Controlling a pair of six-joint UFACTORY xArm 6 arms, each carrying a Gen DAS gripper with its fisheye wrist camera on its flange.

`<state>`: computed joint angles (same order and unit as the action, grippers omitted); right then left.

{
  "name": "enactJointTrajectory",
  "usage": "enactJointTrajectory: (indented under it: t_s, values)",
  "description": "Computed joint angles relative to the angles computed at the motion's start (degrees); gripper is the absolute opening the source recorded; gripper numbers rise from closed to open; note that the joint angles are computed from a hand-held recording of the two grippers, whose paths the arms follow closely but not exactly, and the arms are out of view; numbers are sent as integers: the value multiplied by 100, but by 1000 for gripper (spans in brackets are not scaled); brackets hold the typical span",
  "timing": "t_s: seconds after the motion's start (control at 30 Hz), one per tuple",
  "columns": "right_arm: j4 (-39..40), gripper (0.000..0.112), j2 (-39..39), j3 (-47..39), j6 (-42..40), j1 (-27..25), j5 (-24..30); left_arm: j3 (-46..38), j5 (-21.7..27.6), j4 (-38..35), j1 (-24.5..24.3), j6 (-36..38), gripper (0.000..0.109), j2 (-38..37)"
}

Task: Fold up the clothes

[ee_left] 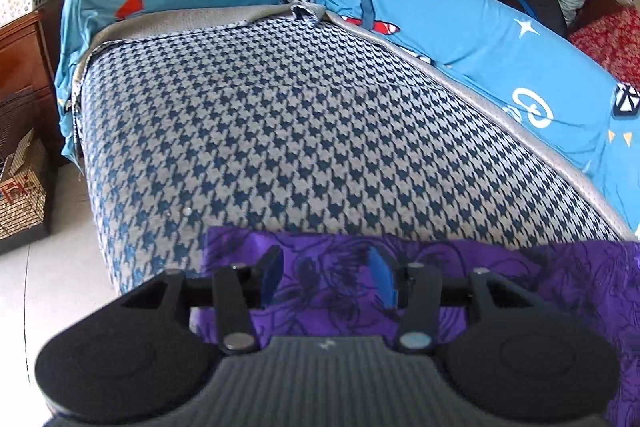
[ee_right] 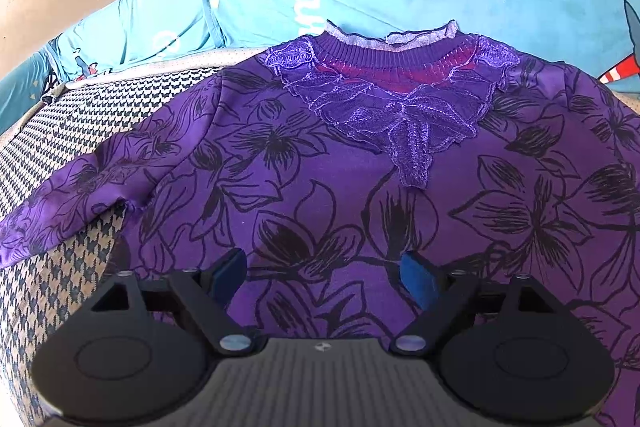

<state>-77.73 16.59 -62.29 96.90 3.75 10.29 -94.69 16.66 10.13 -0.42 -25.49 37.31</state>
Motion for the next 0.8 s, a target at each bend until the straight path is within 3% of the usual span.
enactJointTrajectory:
  t_s: [0.13, 0.23, 0.6, 0.7, 0.8]
  values:
    - [16, 84, 4, -1, -3, -7, -19, -163, 178, -1174, -291, 1169, 45, 125]
    - [37, 84, 2, 0, -12, -5, -30, -146, -78, -1001, -486, 1223, 54, 195]
    - [123, 84, 18, -2, -141, -20, -80, -1213, -12, -1191, -938, 1199, 54, 1043]
    - [141, 84, 20, 1, -165, -35, -111, -1530, 44, -990, -1025, 1084, 55, 1256]
    - [155, 84, 21, 4, -176, -51, -142, -1809, 75, -635, -1083, 945, 63, 1455]
